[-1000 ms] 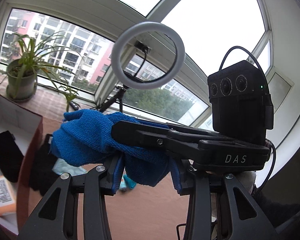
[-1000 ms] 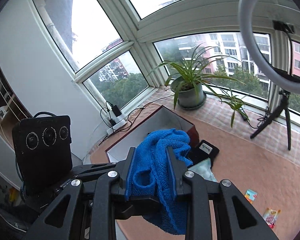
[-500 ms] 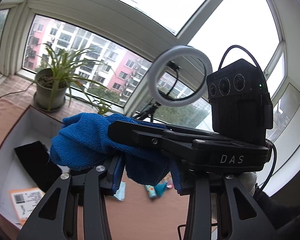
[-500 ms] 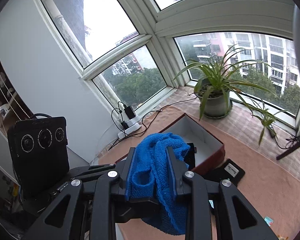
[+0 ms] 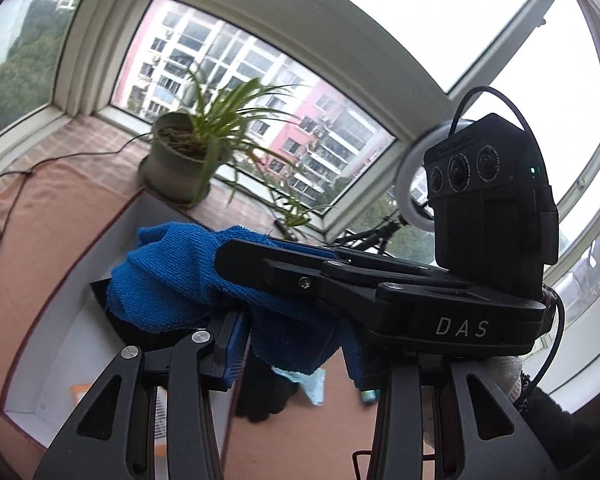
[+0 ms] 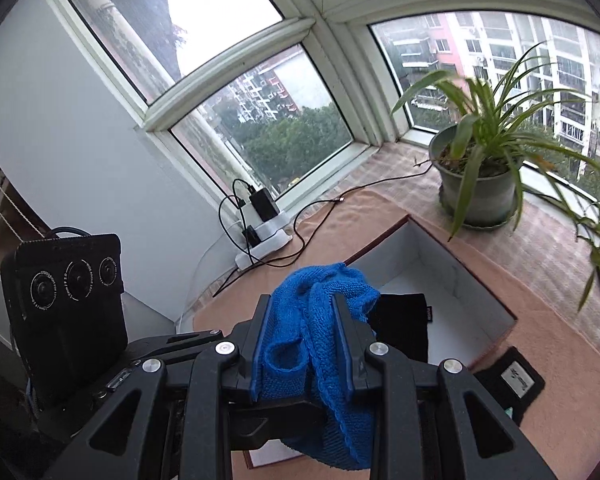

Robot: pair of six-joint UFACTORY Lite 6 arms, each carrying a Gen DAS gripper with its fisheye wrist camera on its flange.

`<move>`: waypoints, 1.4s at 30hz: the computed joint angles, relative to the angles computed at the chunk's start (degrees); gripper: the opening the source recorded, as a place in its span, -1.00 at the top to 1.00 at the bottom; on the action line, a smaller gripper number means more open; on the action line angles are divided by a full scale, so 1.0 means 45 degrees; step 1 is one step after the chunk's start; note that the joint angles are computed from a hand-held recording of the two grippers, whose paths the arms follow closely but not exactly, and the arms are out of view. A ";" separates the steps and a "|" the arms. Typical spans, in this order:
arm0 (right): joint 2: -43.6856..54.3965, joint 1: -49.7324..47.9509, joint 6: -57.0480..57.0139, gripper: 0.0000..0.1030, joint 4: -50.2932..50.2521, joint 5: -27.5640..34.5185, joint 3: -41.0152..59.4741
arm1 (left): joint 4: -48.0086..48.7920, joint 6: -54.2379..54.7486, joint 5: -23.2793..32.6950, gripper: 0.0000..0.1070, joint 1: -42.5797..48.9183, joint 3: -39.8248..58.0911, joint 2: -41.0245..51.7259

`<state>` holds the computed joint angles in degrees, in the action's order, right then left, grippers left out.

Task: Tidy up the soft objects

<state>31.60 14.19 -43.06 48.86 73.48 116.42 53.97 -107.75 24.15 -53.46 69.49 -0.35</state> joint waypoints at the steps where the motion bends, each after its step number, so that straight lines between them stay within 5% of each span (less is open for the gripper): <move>1: 0.0145 0.0171 0.0020 0.49 -0.0072 -0.0157 0.0013 | -0.0125 0.0085 -0.0144 0.30 0.0207 -0.0207 -0.0043; 5: 0.0543 0.0449 0.0118 0.34 -0.0108 -0.0672 -0.0139 | -0.1292 0.0872 0.0061 0.10 0.0589 -0.0745 -0.0037; 7: 0.0512 0.0379 0.0088 -0.03 0.0062 -0.0967 -0.0369 | -0.2088 0.1259 0.0249 -0.12 0.0748 -0.1039 -0.0008; 8: 0.0453 0.0272 0.0032 -0.06 0.0188 -0.1095 -0.0521 | -0.2276 0.1397 0.0237 -0.17 0.0842 -0.1189 -0.0042; 20: 0.0038 -0.1767 -0.0390 -0.18 0.0370 -0.0727 -0.1072 | -0.2656 0.1500 0.1024 -0.18 0.0748 -0.1148 0.0147; 36: -0.1141 -0.8553 -0.3216 -0.19 0.0646 0.1401 -0.2208 | -0.1812 0.0483 0.0916 -0.19 -0.0742 0.0776 0.1732; 40: -0.1034 -1.0823 -0.3940 -0.60 0.1126 0.2068 -0.2214 | -0.1988 0.0871 0.1059 -0.19 -0.1320 0.1966 0.2688; 42: -0.0711 -1.1815 -0.4097 -0.60 0.1065 0.2438 -0.1908 | -0.2246 0.1154 0.0823 -0.19 -0.1533 0.2527 0.3247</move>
<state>28.41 -38.98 -61.49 53.65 84.45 107.84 43.86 -102.56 27.86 -60.36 80.86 14.26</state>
